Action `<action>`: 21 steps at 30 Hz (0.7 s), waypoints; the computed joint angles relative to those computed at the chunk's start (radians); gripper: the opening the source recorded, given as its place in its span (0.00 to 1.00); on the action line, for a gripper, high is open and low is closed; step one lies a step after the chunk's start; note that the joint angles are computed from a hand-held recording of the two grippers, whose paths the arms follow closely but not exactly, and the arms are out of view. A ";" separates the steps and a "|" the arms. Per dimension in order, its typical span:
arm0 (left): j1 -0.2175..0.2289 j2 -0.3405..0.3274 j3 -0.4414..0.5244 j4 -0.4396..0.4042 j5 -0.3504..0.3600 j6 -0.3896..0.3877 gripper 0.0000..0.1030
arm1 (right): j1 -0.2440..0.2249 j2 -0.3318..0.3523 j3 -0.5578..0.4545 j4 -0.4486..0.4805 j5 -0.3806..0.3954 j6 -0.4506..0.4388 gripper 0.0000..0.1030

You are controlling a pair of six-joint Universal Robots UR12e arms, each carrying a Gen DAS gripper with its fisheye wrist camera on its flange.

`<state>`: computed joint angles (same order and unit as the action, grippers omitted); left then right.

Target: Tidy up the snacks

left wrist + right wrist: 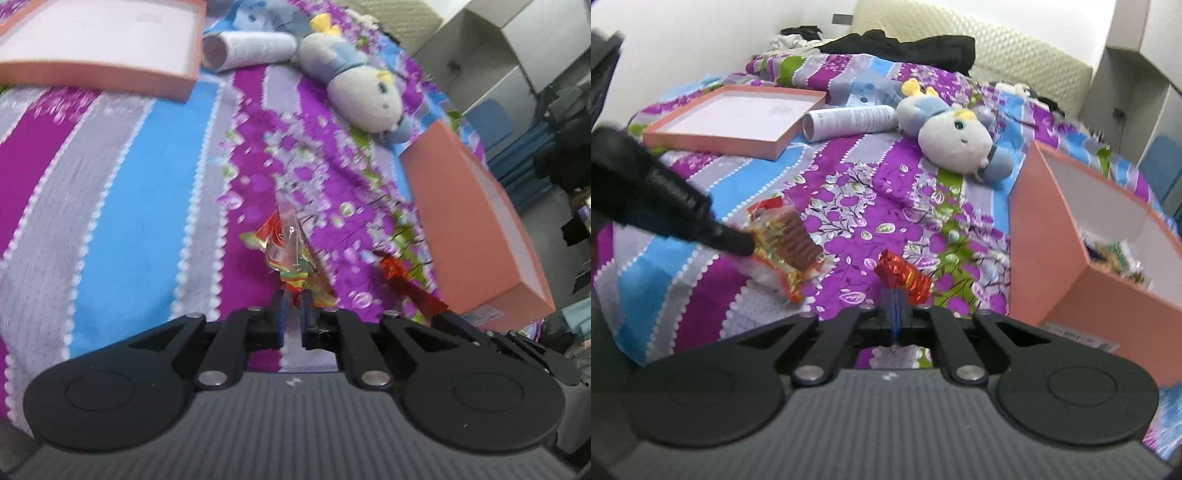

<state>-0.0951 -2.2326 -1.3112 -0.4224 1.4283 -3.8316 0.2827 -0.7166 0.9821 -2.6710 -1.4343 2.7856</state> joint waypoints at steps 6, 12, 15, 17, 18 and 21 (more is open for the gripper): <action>-0.002 0.015 -0.013 -0.035 0.033 0.015 0.66 | -0.013 0.010 -0.027 0.102 0.053 0.080 0.28; -0.014 0.023 0.003 -0.087 0.109 0.065 0.85 | -0.023 0.008 -0.026 0.129 0.127 0.127 0.68; -0.014 0.021 0.012 -0.107 0.112 0.080 0.85 | -0.026 0.010 -0.025 0.118 0.147 0.158 0.82; -0.019 0.016 0.024 -0.121 0.129 0.094 0.86 | -0.028 0.013 -0.032 0.127 0.155 0.169 0.82; -0.021 0.013 0.032 -0.128 0.137 0.103 0.86 | -0.028 0.015 -0.034 0.128 0.154 0.178 0.82; -0.028 0.004 0.048 -0.137 0.153 0.130 0.86 | -0.031 0.018 -0.036 0.116 0.155 0.198 0.82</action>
